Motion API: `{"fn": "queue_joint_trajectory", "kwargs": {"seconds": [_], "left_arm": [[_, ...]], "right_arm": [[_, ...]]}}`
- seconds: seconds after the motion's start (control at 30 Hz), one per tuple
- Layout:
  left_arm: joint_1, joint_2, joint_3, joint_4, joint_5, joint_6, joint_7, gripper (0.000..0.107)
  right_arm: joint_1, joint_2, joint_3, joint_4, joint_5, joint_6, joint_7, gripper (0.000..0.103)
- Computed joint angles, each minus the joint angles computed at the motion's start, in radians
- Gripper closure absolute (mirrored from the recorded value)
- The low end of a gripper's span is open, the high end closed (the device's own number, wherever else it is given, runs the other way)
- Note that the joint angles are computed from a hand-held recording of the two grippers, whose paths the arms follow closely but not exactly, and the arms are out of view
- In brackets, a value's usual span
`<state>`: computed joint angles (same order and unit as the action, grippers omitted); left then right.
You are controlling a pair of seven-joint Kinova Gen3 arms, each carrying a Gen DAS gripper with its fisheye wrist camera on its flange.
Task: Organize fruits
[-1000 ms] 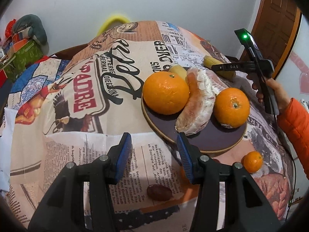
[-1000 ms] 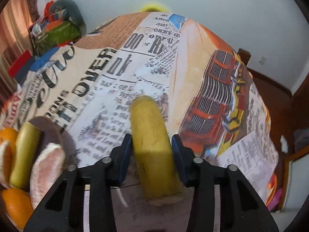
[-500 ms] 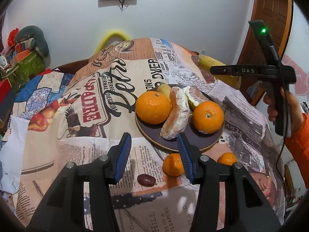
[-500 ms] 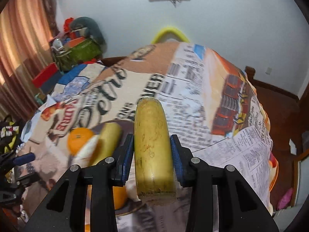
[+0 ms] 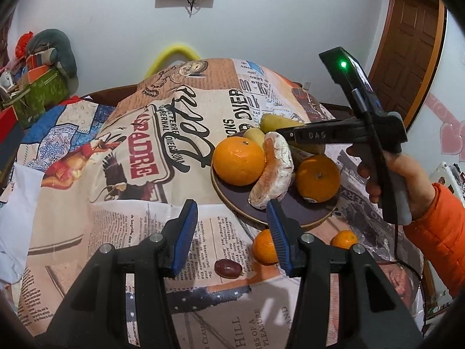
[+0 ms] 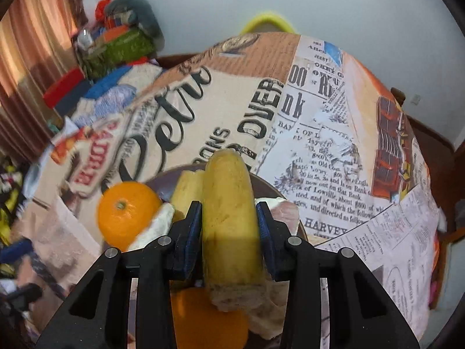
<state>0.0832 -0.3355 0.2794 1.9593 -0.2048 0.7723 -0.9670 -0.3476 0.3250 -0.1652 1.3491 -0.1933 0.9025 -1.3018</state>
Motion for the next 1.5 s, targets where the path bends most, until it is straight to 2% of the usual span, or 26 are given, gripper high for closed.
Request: {"fn": "queue_joint_trajectory", "kwargs": {"seconds": [0.17,0.33,0.57,0.8,1.03,1.13,1.4,1.5], "left_arm": [[-0.003,0.017,0.004,0.002,-0.01,-0.004,0.012,0.058],[0.003,0.021,0.004,-0.009,-0.015,0.007,0.026,0.058],[0.019,0.004,0.034,-0.041,-0.031,0.05,0.044,0.058],[0.042,0.006,0.063,-0.06,-0.033,0.091,0.051,0.058],[0.086,0.03,0.029,-0.036,0.015,0.094,0.018,0.057],[0.107,0.056,0.002,-0.024,0.05,0.082,-0.017,0.057],[0.128,0.124,-0.007,-0.008,0.037,0.038,-0.01,0.057],[0.14,0.145,-0.031,-0.002,0.054,0.019,-0.027,0.062]], "right_arm": [[0.042,0.001,-0.013,-0.014,-0.059,0.038,0.049,0.065],[0.076,-0.053,-0.02,0.032,-0.125,0.018,0.107,0.065],[0.126,-0.247,-0.007,0.213,-0.276,-0.047,0.251,0.065],[0.095,-0.395,0.055,0.4,-0.36,-0.097,0.32,0.064],[0.062,-0.415,0.071,0.499,-0.311,-0.126,0.272,0.064],[0.062,-0.401,0.089,0.521,-0.346,-0.109,0.296,0.064],[0.061,-0.364,0.071,0.54,-0.347,-0.102,0.309,0.063],[0.065,-0.361,0.069,0.545,-0.35,-0.107,0.314,0.065]]}}
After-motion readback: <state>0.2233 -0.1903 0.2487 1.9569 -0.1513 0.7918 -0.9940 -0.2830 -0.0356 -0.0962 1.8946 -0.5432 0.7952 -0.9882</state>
